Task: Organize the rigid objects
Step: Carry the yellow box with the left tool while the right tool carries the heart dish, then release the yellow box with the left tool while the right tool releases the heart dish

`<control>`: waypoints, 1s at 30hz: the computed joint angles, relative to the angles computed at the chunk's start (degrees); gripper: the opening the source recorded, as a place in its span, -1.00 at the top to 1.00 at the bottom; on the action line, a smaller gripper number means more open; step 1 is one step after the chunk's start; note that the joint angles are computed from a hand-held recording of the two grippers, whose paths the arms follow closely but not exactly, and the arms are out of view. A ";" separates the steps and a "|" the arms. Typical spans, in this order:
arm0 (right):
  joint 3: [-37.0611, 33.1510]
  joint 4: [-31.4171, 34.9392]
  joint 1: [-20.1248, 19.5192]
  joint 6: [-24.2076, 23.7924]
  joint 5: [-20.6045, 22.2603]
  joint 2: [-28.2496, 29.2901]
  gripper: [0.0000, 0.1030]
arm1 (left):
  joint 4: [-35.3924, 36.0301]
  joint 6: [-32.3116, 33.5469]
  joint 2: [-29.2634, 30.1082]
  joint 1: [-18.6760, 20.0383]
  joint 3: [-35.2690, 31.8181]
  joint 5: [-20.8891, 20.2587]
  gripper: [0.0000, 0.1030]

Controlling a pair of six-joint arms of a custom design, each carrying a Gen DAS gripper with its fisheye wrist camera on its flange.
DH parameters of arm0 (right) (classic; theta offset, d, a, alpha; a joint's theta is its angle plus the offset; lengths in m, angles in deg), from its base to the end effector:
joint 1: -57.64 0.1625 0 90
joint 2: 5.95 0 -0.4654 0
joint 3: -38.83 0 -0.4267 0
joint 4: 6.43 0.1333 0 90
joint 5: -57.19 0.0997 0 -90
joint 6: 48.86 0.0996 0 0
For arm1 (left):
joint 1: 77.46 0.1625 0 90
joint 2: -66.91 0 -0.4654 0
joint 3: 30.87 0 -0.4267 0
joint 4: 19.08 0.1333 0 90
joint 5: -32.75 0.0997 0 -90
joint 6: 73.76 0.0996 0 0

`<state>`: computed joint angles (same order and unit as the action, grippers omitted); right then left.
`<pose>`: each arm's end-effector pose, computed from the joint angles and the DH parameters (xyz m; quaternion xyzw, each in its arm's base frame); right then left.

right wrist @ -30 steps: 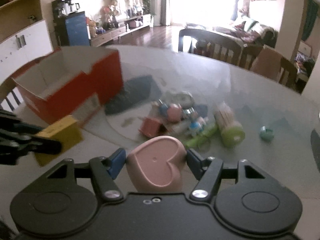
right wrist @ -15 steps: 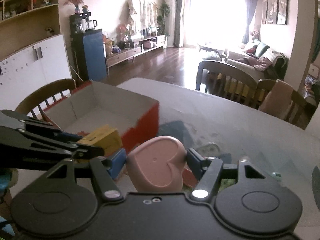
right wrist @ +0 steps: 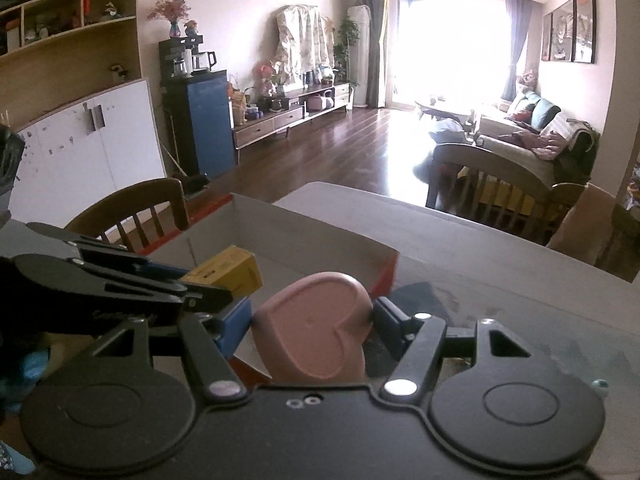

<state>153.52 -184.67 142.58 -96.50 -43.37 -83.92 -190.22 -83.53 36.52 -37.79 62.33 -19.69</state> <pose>0.0636 -0.5856 0.3797 0.2884 -0.8501 0.3510 0.2663 -0.4272 -0.6063 -0.0252 0.2759 0.8945 -0.2897 0.1996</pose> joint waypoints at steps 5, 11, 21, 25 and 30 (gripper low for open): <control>-0.67 -1.15 1.47 1.08 -1.45 2.42 0.19 | 1.96 -0.19 -1.10 2.19 -0.45 0.50 0.42; -4.06 1.14 1.76 1.97 -4.95 6.86 0.49 | 4.83 1.22 -0.61 5.30 -3.02 1.08 0.42; -6.52 3.22 0.71 6.60 -8.30 10.25 0.44 | 14.41 3.63 2.85 9.54 -10.01 2.53 0.42; -6.60 3.89 0.60 7.51 -8.72 10.28 0.42 | 19.78 4.45 5.15 10.19 -13.75 2.90 0.42; -6.49 4.76 0.51 8.46 -8.72 10.39 0.39 | 26.25 3.55 6.69 10.69 -16.54 3.31 0.42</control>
